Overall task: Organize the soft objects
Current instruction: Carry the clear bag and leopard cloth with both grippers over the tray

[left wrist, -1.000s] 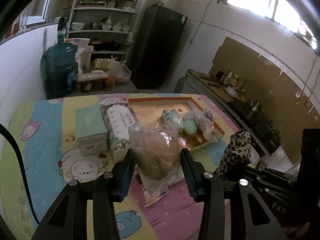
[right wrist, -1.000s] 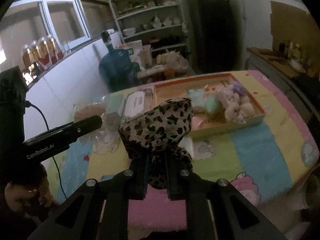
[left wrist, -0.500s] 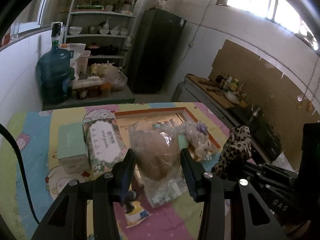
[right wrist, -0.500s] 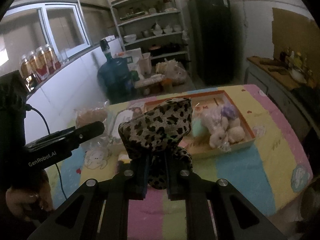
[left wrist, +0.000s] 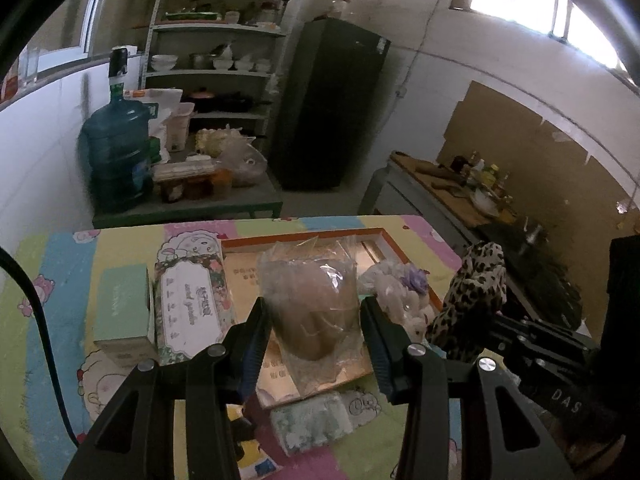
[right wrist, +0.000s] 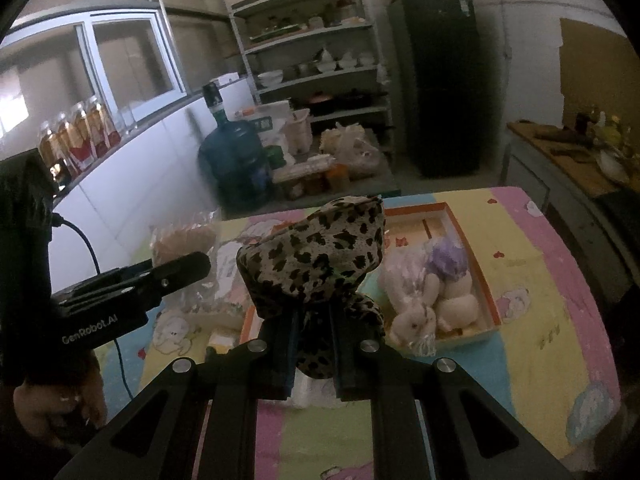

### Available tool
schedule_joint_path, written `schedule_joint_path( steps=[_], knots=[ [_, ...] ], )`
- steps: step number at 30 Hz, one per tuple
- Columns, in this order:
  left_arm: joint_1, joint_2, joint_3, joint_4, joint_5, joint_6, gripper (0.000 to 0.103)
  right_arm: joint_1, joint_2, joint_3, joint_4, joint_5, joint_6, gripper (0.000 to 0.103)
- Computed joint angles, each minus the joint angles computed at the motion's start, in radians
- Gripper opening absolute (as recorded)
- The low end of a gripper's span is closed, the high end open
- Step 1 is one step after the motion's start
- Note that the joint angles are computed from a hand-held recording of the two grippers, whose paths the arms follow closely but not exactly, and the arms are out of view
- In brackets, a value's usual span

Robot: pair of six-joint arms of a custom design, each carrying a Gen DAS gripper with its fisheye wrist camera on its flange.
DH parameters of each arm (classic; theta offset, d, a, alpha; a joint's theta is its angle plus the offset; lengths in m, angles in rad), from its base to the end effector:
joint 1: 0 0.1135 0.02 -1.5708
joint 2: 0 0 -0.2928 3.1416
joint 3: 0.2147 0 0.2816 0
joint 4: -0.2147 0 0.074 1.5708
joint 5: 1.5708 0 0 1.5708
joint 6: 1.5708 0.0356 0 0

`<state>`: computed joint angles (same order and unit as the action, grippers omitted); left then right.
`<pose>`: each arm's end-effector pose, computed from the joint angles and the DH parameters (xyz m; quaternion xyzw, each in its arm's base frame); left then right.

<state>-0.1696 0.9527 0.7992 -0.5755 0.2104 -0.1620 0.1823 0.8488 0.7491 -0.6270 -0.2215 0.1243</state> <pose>0.2083 -0.0432 0.2969 0.0464 0.9075 -0.1616 0.3849 0.1830 0.0417 0.2933 -0.0715 0.9050 0.1618 0.3870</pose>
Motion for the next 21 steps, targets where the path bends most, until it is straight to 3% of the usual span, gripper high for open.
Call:
schedule_joint_path(
  steps=[11, 21],
  knots=[
    [-0.062, 0.128, 0.026, 0.066, -0.116, -0.093, 0.046, -0.167, 0.199, 0.046, 0.102, -0.186, -0.127, 0.014],
    [-0.089, 0.281, 0.062, 0.137, -0.164, -0.146, 0.046, -0.216, 0.392, 0.127, 0.161, -0.249, -0.191, 0.014]
  ],
)
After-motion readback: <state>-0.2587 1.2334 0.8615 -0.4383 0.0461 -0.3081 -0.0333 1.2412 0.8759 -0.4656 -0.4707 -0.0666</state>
